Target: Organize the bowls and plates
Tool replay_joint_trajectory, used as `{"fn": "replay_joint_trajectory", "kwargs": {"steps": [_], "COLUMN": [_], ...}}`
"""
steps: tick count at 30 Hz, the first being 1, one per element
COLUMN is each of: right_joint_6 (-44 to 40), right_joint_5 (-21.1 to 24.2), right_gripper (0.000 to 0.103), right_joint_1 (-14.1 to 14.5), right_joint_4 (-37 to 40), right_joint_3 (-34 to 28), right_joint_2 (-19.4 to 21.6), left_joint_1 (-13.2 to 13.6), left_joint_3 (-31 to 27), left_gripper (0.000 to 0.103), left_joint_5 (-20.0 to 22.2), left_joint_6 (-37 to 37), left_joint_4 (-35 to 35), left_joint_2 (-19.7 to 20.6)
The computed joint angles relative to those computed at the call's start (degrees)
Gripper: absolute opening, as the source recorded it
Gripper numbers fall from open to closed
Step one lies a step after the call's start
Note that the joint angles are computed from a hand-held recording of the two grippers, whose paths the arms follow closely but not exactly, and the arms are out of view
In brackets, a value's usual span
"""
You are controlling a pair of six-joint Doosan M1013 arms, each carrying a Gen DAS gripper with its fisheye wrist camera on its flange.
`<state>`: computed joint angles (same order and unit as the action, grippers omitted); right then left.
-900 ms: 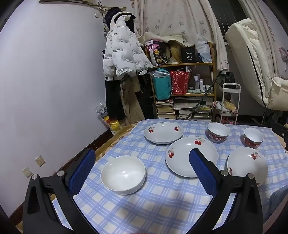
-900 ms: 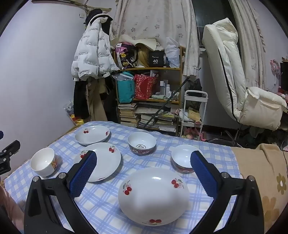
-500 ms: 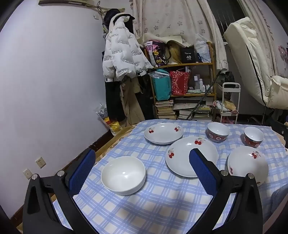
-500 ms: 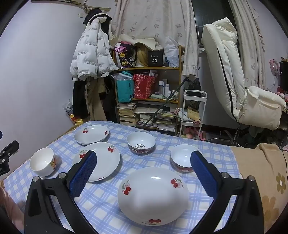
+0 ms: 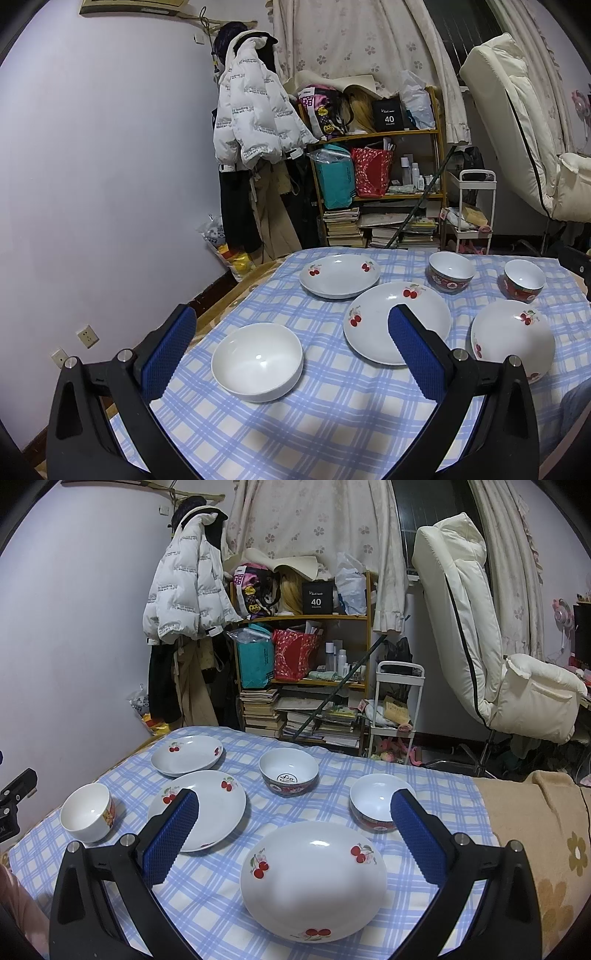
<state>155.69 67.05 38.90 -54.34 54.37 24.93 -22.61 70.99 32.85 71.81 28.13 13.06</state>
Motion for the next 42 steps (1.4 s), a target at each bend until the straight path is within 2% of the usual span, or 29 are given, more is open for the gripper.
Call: {"fn": "replay_joint_trajectory", "kwargs": {"steps": [42], "right_joint_6": [0.0], "right_joint_5": [-0.1], "right_gripper": [0.103], "right_joint_1": [-0.2], "right_joint_4": [0.5], "right_joint_3": [0.3], "right_joint_2": [-0.2], "left_joint_1": [-0.2], "left_joint_3": [1.0], "left_gripper": [0.102], "left_joint_5": [-0.5], "left_joint_6": [-1.5], "left_joint_4": [1.7], "left_joint_2": [-0.2]}}
